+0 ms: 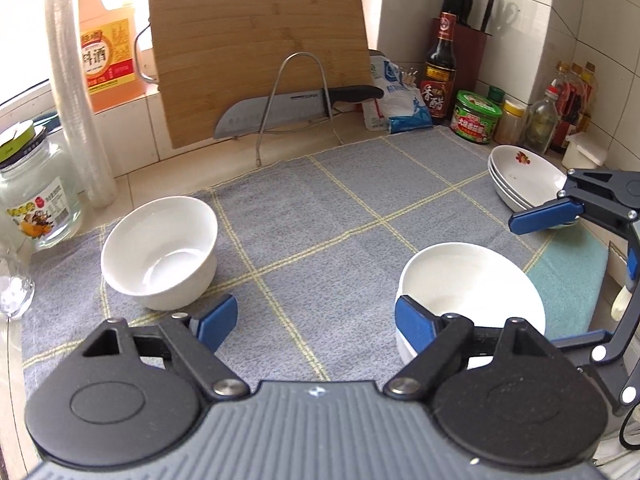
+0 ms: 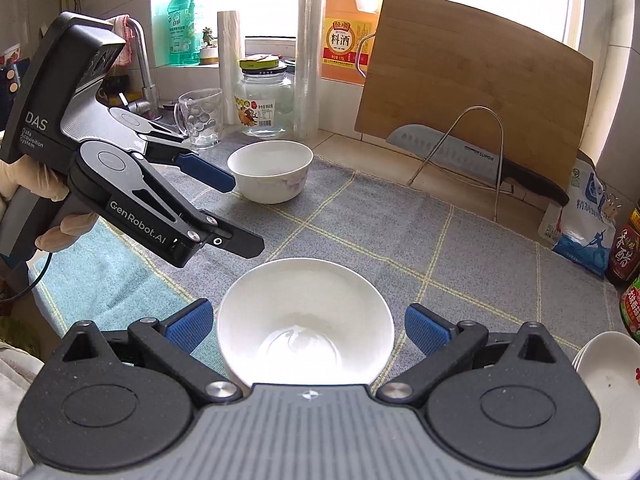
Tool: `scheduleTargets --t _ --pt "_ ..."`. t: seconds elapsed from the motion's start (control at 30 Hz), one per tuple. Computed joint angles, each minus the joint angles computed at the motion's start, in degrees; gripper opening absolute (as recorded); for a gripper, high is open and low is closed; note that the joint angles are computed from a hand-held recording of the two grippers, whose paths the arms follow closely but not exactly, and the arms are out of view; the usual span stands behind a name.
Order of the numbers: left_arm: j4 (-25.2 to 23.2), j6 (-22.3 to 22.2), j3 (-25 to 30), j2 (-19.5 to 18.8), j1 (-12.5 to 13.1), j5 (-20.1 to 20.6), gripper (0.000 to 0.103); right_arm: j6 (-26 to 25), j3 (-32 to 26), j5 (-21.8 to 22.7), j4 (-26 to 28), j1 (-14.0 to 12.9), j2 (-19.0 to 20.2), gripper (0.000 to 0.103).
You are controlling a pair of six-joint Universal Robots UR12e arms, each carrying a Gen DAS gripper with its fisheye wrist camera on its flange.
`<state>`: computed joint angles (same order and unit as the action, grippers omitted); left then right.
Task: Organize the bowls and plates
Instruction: 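Open the left tool and release the nested bowl, then move the right tool to the white bowl by the glass jar and grip its rim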
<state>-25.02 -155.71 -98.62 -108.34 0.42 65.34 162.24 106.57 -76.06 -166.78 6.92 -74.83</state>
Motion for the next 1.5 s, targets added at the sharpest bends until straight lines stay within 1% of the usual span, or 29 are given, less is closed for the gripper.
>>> scheduleTargets --t 0.1,0.23,0.43,0.53,0.67,0.73,0.9,1.07,1.13,1.3,1.33,1.4,1.5 --pt "1.82 -3.13 -0.64 -0.21 0.47 1.77 0.086 -0.73 -1.38 0.21 0.93 0.18 0.74 0.103" --pt "5.08 -5.76 -0.88 -1.11 0.79 5.19 0.086 -2.23 -4.22 1.05 2.74 0.45 2.21 0.103" --pt "12.15 -6.04 -0.26 -3.65 0.66 10.24 0.086 -4.4 -10.06 1.87 6.12 1.35 5.39 0.103" --pt "13.94 -5.92 0.46 -4.86 0.56 11.94 0.086 -5.5 -13.37 2.78 8.44 1.73 7.18 0.103" --pt "15.2 -6.01 1.23 -5.97 0.78 11.85 0.086 -5.58 -18.32 3.93 12.02 2.12 10.01 0.103" --pt "14.69 -6.22 1.94 -6.59 0.97 11.23 0.086 -5.89 -20.84 5.02 14.45 2.23 11.46 0.103" --pt "14.63 -6.41 2.69 -7.63 1.23 11.07 0.086 -7.18 -26.64 5.54 19.19 2.85 15.02 0.103" --pt "14.69 -6.81 3.1 -8.28 1.66 9.8 0.086 -7.52 -32.06 6.81 24.52 3.1 18.56 0.103" --pt "14.54 -7.03 3.27 -8.48 1.89 8.54 0.086 -7.59 -34.07 7.1 26.64 3.22 19.93 0.102" --pt "14.57 -7.18 3.61 -8.95 2.16 6.64 0.086 -7.53 -38.52 7.2 31.32 3.5 23.03 0.098" --pt "14.75 -7.23 3.66 -9.06 2.28 6.04 0.086 -7.45 -39.19 7.11 31.9 3.55 23.52 0.098" --pt "14.72 -7.18 3.72 -9.07 2.3 5.77 0.086 -7.22 -40.2 7.33 32.93 3.55 24.26 0.093" --pt "14.66 -7.05 3.71 -9.07 2.42 5.27 0.086 -7.25 -41.61 7.53 34.25 3.62 25.27 0.09"
